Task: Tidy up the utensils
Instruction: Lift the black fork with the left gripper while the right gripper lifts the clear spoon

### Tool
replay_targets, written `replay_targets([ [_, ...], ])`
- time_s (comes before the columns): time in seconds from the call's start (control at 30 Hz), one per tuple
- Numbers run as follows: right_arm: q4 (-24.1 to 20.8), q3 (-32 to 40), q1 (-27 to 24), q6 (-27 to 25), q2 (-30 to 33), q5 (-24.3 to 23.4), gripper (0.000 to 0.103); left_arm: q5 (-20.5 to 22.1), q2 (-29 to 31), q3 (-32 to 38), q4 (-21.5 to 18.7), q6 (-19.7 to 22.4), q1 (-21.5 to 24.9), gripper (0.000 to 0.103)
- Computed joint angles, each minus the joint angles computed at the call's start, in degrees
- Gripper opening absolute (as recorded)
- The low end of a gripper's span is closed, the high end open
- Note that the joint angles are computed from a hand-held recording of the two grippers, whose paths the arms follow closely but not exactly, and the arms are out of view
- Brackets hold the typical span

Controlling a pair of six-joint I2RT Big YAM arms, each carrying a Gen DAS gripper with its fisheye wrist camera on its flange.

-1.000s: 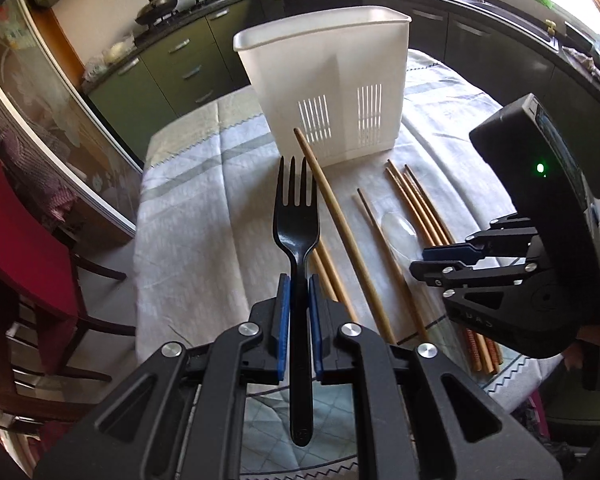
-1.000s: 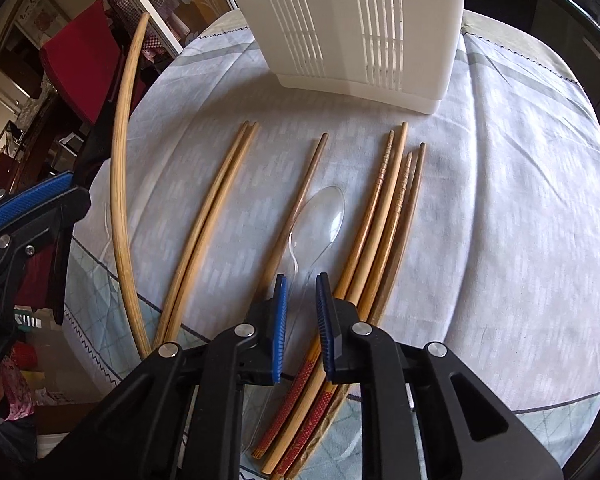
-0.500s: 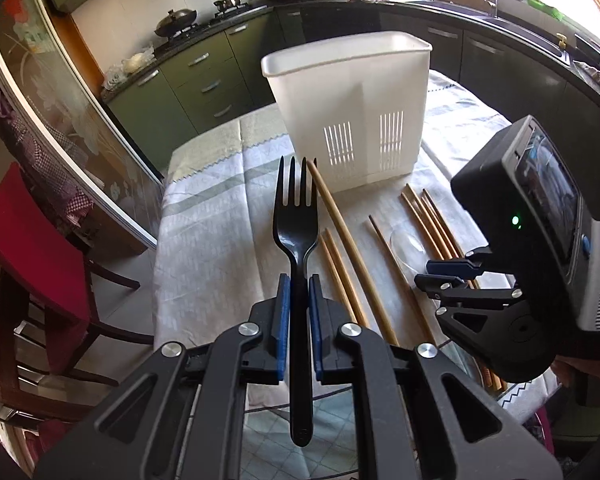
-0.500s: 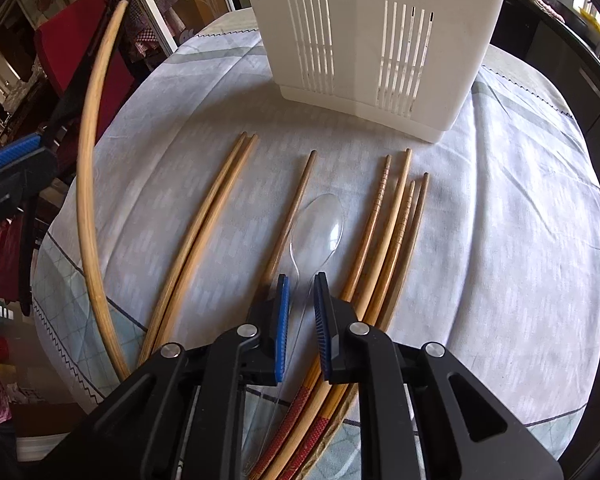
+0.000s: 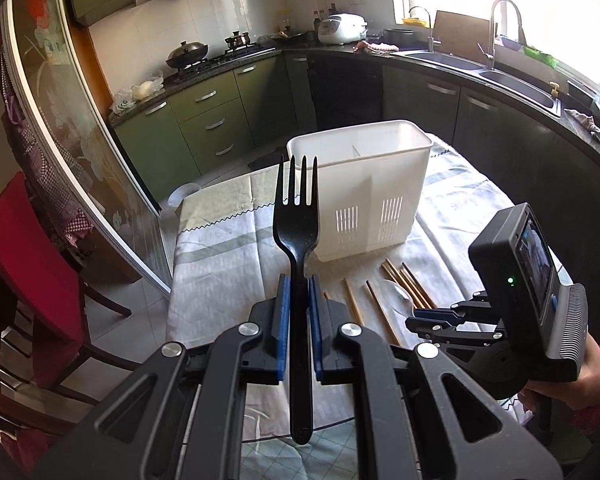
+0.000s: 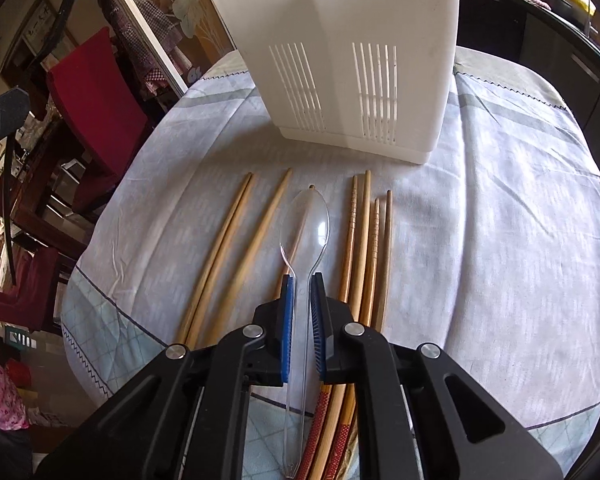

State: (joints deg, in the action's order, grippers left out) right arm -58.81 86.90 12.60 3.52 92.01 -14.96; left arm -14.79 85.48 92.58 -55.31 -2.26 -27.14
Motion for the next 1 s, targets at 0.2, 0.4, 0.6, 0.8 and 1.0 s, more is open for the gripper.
replay_targets([
  [0.2,2.5,-2.5,-2.0,0.4,-3.1,-4.1,0.010,2.9,-0.1,0.5,-0.6,-0.7,1.0,0.009],
  [0.4,5.4,-4.2,-3.4,1.5,-6.9,-7.4,0.010,5.5,-0.5,1.0,0.5,-1.5,1.8,0.009],
  [0.6,10.4,-5.3,-4.7,2.6,-12.1,-9.5,0.010,10.0,0.5,4.8,4.8,-3.3,3.2,0.009],
  [0.8,14.9,-4.9,-6.2,3.9,-15.4,-9.5,0.010,10.5,5.3,10.7,15.3,-3.5,3.1,0.009],
  [1.0,16.0,-4.1,-8.4,4.0,-16.1,-10.8,0.010,12.5,13.3,17.1,23.8,-5.8,3.8,0.009],
])
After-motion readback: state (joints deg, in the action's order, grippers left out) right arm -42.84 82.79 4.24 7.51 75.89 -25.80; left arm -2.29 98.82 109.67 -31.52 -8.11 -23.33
